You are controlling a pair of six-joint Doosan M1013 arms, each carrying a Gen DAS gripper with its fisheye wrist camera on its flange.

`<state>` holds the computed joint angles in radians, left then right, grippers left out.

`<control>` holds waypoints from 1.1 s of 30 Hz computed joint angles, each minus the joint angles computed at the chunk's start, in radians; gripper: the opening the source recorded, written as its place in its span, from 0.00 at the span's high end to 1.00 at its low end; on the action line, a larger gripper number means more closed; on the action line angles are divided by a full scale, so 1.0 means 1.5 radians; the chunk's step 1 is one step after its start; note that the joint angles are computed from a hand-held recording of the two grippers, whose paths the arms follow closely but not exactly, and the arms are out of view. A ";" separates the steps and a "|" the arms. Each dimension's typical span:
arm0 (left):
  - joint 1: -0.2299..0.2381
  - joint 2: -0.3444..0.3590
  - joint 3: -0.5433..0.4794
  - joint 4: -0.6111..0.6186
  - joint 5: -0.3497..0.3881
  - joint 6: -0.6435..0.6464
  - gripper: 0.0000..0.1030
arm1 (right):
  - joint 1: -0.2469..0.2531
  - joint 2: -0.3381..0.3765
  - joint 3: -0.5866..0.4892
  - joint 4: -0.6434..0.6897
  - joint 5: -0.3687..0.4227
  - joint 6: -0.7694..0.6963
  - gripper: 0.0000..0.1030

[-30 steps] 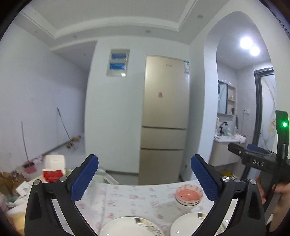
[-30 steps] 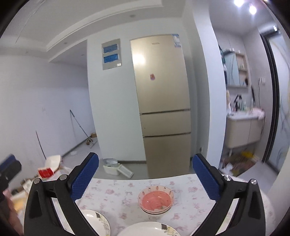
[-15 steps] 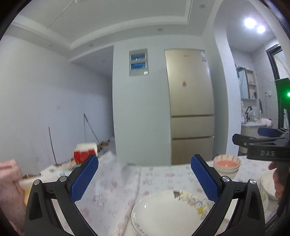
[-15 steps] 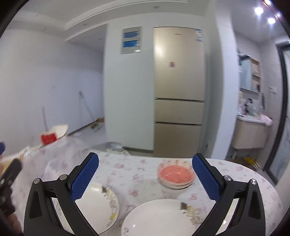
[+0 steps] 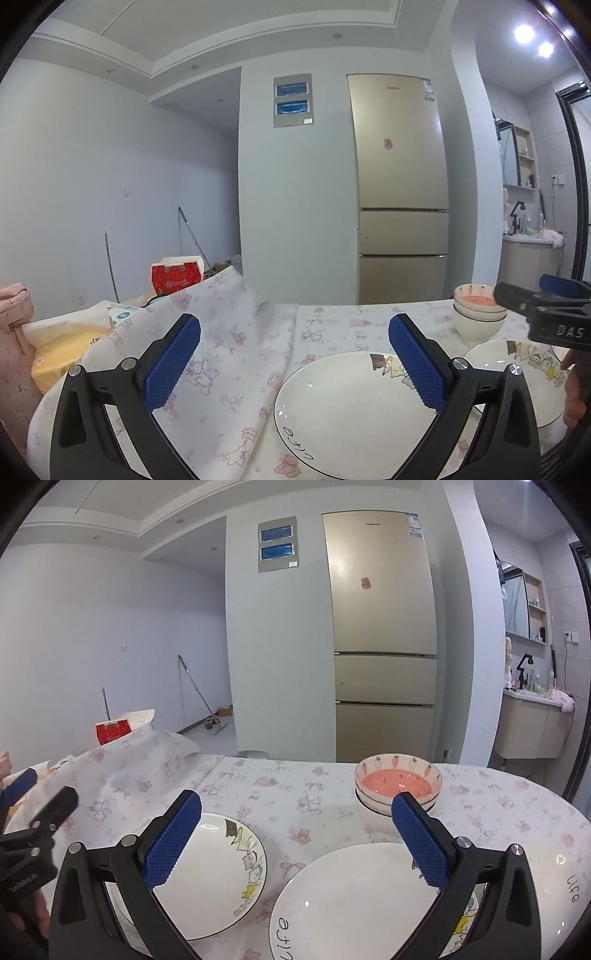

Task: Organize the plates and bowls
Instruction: 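Raise both open grippers away from the stacked bowls, then move both grippers down to the rim of a white cartoon plate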

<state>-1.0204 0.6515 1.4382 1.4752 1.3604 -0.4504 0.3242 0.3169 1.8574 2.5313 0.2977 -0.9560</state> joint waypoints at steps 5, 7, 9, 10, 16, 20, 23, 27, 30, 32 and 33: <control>0.000 -0.009 0.012 0.002 -0.014 -0.025 0.00 | -0.003 -0.001 0.008 0.023 0.019 -0.025 0.00; 0.001 -0.009 0.010 -0.010 -0.011 -0.024 0.00 | -0.004 -0.001 0.009 0.001 0.029 -0.003 0.00; 0.002 -0.008 0.005 -0.026 -0.005 -0.022 0.00 | -0.004 -0.001 0.009 -0.009 0.031 0.005 0.00; 0.004 -0.009 0.004 -0.034 -0.008 -0.022 0.00 | -0.004 0.000 0.008 -0.024 0.031 0.020 0.00; 0.014 -0.022 0.022 -0.052 -0.049 -0.059 0.00 | -0.002 0.002 0.005 -0.086 0.029 0.076 0.00; 0.016 -0.025 0.027 -0.054 -0.065 -0.063 0.00 | -0.002 0.000 0.006 -0.103 0.033 0.092 0.00; 0.027 -0.035 0.026 -0.070 -0.102 -0.043 0.00 | -0.006 0.000 -0.005 -0.191 0.025 0.202 0.00; 0.049 -0.046 0.008 -0.121 -0.125 0.000 0.00 | -0.012 -0.001 -0.047 -0.428 0.005 0.474 0.00; 0.075 -0.049 -0.011 -0.182 -0.147 0.015 0.00 | -0.011 0.004 -0.087 -0.618 0.000 0.688 0.00; 0.087 -0.056 -0.010 -0.202 -0.170 -0.008 0.00 | -0.011 0.013 -0.109 -0.675 0.017 0.762 0.00; 0.092 -0.061 -0.006 -0.206 -0.186 -0.036 0.00 | -0.009 0.017 -0.117 -0.690 0.019 0.788 0.00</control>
